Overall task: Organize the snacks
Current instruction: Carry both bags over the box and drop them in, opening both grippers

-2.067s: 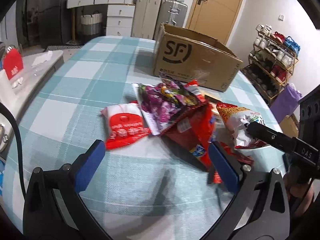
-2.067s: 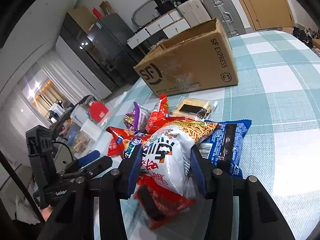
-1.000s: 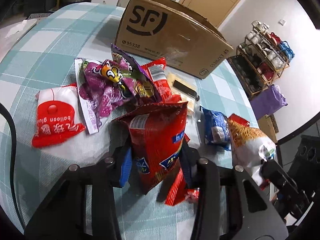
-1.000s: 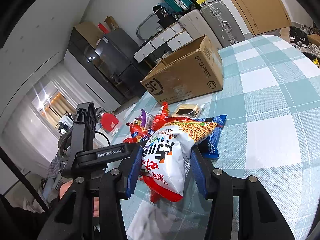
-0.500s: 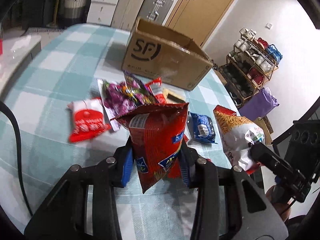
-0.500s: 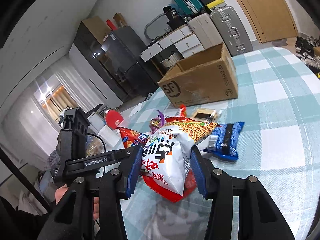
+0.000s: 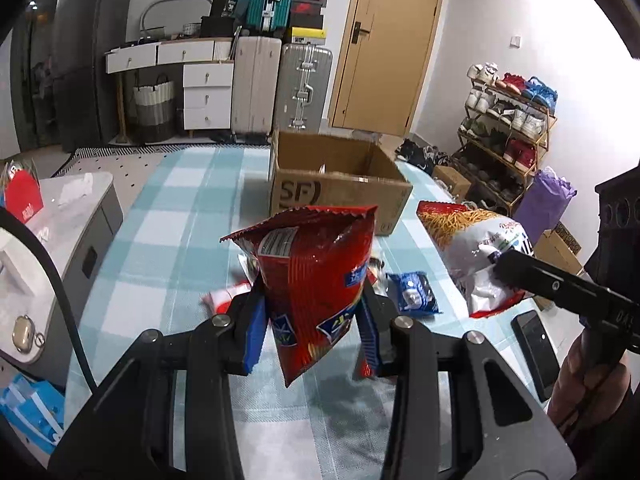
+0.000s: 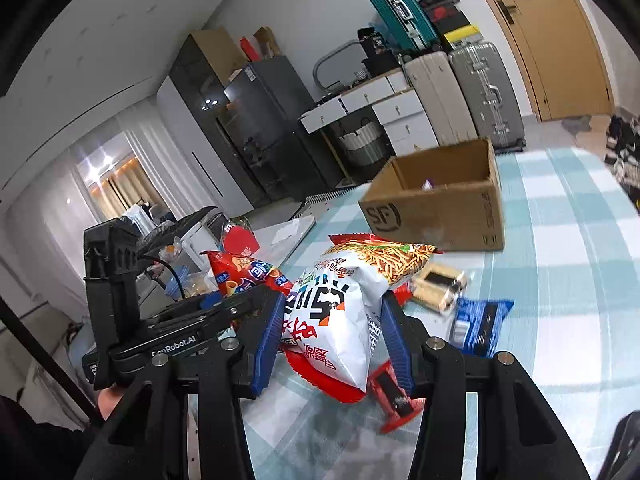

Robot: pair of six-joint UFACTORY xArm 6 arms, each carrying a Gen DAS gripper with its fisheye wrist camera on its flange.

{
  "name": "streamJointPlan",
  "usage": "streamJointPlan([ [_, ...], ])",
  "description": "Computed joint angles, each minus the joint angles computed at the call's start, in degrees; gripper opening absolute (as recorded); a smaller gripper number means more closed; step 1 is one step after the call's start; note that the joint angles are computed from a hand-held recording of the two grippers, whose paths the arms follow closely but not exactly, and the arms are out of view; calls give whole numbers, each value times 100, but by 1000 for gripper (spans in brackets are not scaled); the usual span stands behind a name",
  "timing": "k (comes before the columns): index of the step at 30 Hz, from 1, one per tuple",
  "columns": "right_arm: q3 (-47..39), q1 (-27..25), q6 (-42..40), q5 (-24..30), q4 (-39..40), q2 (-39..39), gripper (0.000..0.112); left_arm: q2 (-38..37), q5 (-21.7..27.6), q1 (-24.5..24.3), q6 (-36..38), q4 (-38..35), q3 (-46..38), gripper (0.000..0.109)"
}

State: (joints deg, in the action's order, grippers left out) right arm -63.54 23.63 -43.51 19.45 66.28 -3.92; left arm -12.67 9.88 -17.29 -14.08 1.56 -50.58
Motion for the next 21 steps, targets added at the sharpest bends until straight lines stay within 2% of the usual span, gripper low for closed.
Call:
streamJointPlan([
  [8,-669,-99,232,235,-300,203,48,-336,416,29,611,-271,-343,36],
  [10,-899,-151,268,330,-354,302,48,-302,553,64,974,-630,-551,36],
  [13,-1264,-249,308,487,-361,444,48,-146,1028,160,1742,-1531,-1044,36],
  [18,-2081,-418,549,767,-775,860,48,259,1588,309,2041,-1509,-1915,36],
  [21,-2665,-583,694,1026,-838,1191,48,703,2008,364,2069,-1538,-2738,36],
])
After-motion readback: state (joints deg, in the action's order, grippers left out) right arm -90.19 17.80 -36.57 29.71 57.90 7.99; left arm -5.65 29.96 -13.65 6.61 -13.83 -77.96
